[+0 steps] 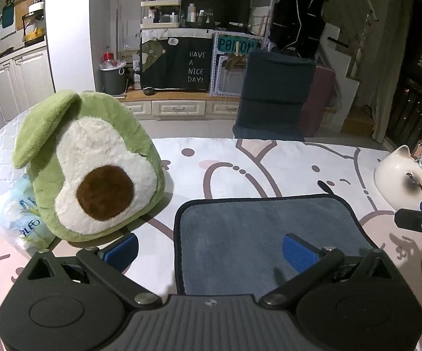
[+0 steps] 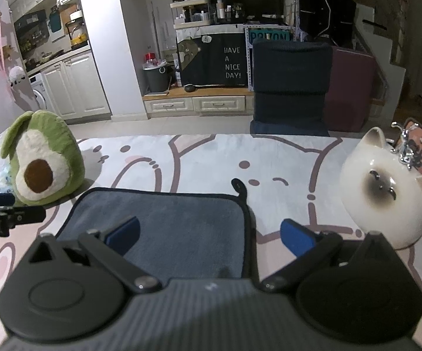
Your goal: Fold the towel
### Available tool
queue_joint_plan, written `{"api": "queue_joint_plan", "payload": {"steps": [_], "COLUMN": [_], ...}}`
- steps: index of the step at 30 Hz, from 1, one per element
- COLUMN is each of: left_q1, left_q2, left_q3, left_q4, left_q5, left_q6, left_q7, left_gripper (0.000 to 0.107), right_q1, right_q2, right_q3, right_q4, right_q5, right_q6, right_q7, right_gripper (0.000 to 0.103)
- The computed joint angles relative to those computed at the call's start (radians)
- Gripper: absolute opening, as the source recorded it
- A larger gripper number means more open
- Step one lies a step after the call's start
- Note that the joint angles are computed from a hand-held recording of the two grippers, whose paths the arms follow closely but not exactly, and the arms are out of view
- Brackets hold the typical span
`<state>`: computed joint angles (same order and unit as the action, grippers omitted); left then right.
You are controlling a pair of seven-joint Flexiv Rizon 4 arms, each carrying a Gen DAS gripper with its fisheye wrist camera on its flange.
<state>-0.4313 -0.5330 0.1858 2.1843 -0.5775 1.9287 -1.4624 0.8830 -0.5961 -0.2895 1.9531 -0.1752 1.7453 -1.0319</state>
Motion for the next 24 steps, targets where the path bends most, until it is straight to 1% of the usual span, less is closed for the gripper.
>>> {"api": "queue_joint_plan", "payload": {"steps": [5, 11, 17, 21, 24], "left_q1": [-0.064, -0.154, -0.204, -0.256, -0.271], "left_q2": [0.022, 0.045, 0.071, 0.082, 0.095], "left_q3": [0.04, 0.085, 0.079, 0.074, 0.05], "left_q4": [0.017, 0.036, 0.061, 0.073, 0.088], "left_q5": [-0.04, -0.127, -0.223, -0.33, -0.385], "left_q6": [0.0, 0.004, 0.034, 0.058, 0.09], "left_q7": [0.016, 0.06, 0.111, 0.183, 0.221], "left_gripper": [0.103, 0.103, 0.103, 0.103, 0.103], "right_q1": [0.05, 0.115, 0.178, 0.233, 0.268], "right_q2": [0.037, 0.081, 0.126, 0.152, 0.169], "right_q3": [-0.044, -0.1, -0.149, -0.193, -0.22], "right_q4": [0.047, 0.102, 0.152, 0.187, 0.211], "right_q5": [0.015, 0.044, 0.07, 0.093, 0.107], "right_q6": [0.011, 0.024, 0.03, 0.038, 0.041], "right_q7": [-0.005, -0.021, -0.046, -0.06, -0.078], "right_gripper": [0.103, 0.103, 0.103, 0.103, 0.103]}}
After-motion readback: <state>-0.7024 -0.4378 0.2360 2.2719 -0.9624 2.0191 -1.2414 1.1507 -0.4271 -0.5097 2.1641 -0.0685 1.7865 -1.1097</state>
